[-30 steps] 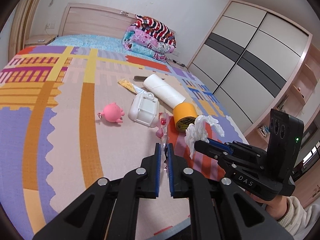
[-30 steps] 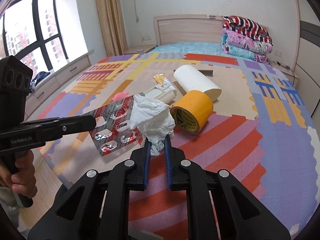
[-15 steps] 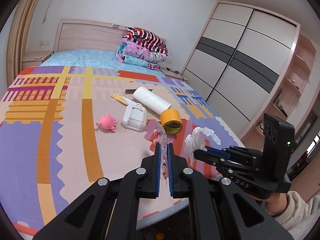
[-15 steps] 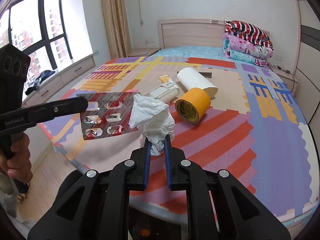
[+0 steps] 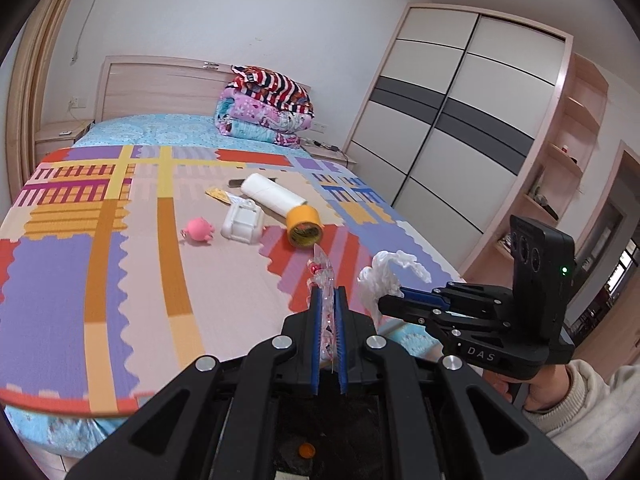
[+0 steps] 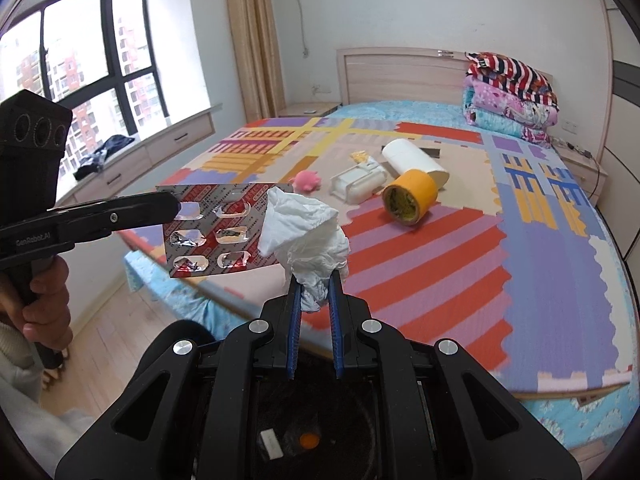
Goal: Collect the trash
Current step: 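Carry the tissue and blister pack over the bin and open both grippers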
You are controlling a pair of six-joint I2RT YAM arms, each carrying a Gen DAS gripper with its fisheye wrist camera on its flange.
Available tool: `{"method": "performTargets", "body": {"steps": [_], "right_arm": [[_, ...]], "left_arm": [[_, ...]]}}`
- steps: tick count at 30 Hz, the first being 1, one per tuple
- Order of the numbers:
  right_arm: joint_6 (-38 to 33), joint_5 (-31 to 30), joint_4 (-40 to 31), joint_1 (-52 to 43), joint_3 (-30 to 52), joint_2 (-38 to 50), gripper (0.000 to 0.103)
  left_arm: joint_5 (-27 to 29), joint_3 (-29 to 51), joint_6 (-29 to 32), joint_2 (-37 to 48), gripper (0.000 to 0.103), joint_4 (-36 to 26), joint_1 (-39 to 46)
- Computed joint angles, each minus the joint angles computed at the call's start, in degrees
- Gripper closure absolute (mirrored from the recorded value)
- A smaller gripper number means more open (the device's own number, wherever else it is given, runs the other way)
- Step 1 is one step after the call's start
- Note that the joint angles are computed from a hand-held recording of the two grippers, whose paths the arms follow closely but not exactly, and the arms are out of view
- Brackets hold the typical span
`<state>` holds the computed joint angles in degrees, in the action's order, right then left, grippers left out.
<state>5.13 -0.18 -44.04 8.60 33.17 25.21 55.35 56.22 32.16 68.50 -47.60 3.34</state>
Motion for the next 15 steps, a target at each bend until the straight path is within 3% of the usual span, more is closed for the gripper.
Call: {"method": "performTargets", "body": {"steps": [8, 15], "right_arm": [[5.1, 5.6, -7.4, 9.6, -1.6, -6.0, 0.089], [11.2, 8.8, -12.3, 16.9, -5.8, -10.2, 0.089]], "left_arm": [[-0.3, -3.4, 12.5, -2.1, 0.097, -9.8, 2.9], [-4.4, -9.8, 18.1, -1.1, 0.097, -11.2, 2.6]]}}
